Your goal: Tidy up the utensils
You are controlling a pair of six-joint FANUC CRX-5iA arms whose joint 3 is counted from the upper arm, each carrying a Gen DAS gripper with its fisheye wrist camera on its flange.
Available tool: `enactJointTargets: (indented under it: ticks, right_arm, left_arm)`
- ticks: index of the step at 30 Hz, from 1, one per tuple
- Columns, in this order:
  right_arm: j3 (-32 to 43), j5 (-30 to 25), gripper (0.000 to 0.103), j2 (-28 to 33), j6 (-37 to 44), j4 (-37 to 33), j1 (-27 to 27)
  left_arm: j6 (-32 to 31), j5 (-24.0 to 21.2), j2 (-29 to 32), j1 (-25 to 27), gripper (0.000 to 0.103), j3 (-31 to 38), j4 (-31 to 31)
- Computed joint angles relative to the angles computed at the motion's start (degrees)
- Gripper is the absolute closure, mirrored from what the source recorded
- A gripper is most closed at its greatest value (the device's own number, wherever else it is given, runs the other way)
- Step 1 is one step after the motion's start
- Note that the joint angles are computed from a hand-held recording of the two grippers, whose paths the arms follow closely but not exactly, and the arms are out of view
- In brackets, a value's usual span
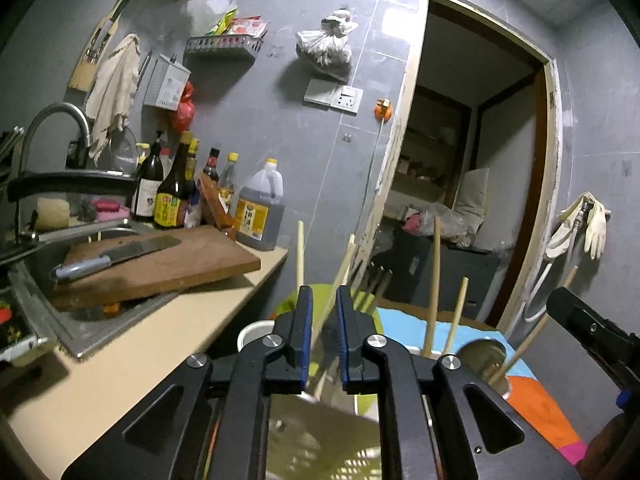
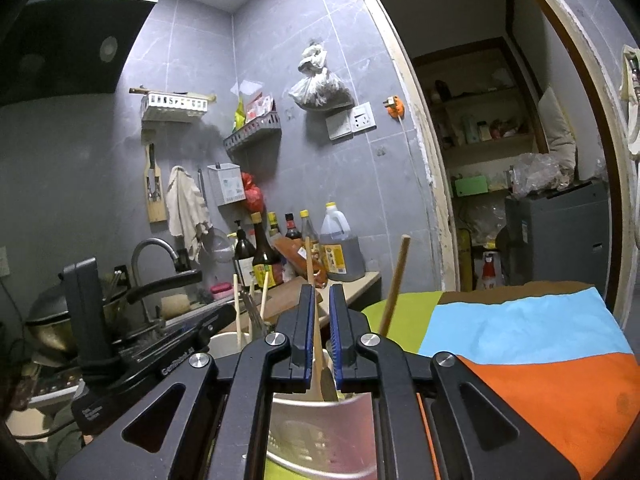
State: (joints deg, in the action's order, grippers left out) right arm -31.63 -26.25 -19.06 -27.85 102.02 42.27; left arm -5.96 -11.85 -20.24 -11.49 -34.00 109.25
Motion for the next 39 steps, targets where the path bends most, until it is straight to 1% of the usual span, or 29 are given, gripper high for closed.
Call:
enactJointTargets:
  ticks: [2,3,7,12,15,17,18,20,23,27,29,33,35,39]
  right_arm:
    - [-0.3,-0.8,0.097,-0.5,0.7,-0.8,0.7]
    - [-0.5,-1.6,0.096,-0.7,1.3,-1.4,1.2]
    - [-1.0,-3.5,0.093,-1.5,2.8,-3.0,2.5]
    - [-1.6,-5.3,0.091,-2.3,3.9,-4.1,3.5]
    - [-1.7,-7.2,0.090,-2.7,5.5,-5.8,4.7]
    - [-2.0,-8.3,0.083,-3.1,6.1,-6.5,5.3]
    - [-2.2,-8.9,0.081,-3.3,6.5,-6.9,5.7]
    - [-2.3,-10.7,0.080,-3.8,7.8,-8.4,6.8]
    - [-2.7,-13.1,0.077,-4.6,9.6,-10.5,8.4]
    - [-3.2,-17.9,0.073,-5.9,12.4,-13.7,11.3]
    - [-3.4,-20.6,0.066,-6.5,13.7,-15.4,13.0]
    - [-3.3,-25.7,0.061,-7.4,16.2,-18.0,15.9]
    - [-3.2,-28.1,0.056,-7.9,17.4,-19.3,17.5]
    - [-3.0,-33.5,0.049,-8.4,19.4,-20.8,20.6]
  left_arm:
    - [5.0,-2.6,-0.6,2.4,0.089,-0.6,-5.5]
    - [6.5,-3.4,-0.8,3.1,0.088,-0.7,-7.2]
    - [12.4,-6.4,-2.2,6.0,0.079,-0.9,-14.2]
    - [21.0,-10.1,-3.4,9.6,0.078,-0.2,-25.4]
    - [25.4,-12.2,-3.7,11.5,0.077,0.5,-31.0]
    - [27.5,-13.7,-3.9,12.5,0.076,0.9,-33.4]
    - [28.0,-14.3,-4.0,12.8,0.075,1.0,-33.9]
    - [29.3,-15.1,-4.4,13.2,0.070,1.0,-35.5]
    - [30.5,-16.6,-5.1,13.9,0.068,1.0,-36.9]
    - [31.6,-18.3,-6.2,14.7,0.062,0.7,-38.1]
    - [32.0,-19.0,-6.6,15.0,0.059,0.6,-38.5]
    - [33.7,-20.8,-7.2,15.7,0.055,0.9,-40.7]
    - [34.2,-21.3,-7.7,15.7,0.052,0.7,-41.7]
    - [34.0,-22.9,-8.4,16.0,0.046,0.4,-42.3]
